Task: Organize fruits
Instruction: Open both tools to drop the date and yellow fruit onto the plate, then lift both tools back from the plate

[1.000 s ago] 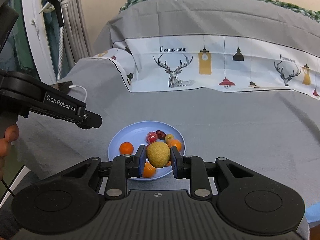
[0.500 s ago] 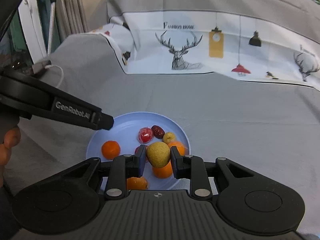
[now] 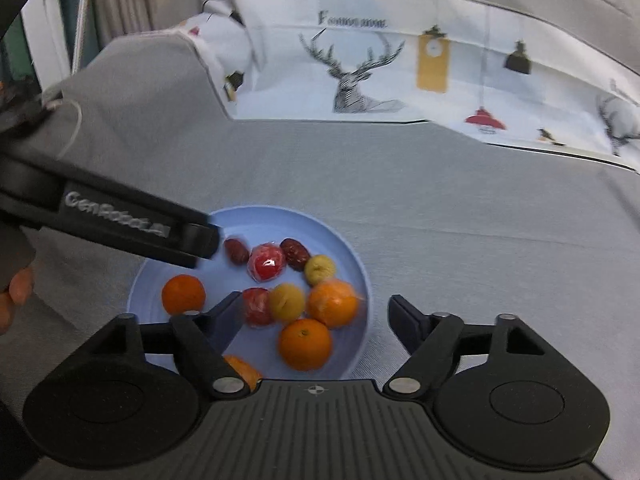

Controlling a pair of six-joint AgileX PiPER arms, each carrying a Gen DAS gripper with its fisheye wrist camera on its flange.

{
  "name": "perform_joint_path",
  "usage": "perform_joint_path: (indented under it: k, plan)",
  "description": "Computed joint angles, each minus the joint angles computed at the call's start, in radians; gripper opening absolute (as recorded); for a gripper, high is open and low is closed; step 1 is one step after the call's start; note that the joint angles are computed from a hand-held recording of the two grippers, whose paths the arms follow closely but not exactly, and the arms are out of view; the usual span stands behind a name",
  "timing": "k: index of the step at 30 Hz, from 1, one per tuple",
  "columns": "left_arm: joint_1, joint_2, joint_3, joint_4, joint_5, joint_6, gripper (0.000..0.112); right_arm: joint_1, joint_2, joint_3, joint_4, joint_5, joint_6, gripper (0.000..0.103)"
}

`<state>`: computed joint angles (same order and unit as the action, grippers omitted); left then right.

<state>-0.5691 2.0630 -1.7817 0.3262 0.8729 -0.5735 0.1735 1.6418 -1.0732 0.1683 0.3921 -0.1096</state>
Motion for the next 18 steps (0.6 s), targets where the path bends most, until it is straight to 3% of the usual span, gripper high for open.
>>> perform_joint_path:
  k: [5,11,15,18]
  plan:
    - [-0.049,-0.15,0.139,0.039,0.012,-0.088,0.102,-0.022,-0.21,0.098,0.023,0.089,-0.052,0.1]
    - [-0.133,-0.29,0.246,0.1,0.049,-0.212,0.103,0.041,-0.407,0.185,-0.105,0.135,0.125,0.102]
    - [-0.199,-0.362,0.309,0.174,0.076,-0.295,0.103,0.107,-0.503,0.229,-0.27,0.158,0.322,0.102]
    - [-0.244,-0.406,0.349,0.209,0.096,-0.349,0.103,0.12,-0.555,0.244,-0.297,0.183,0.374,0.102]
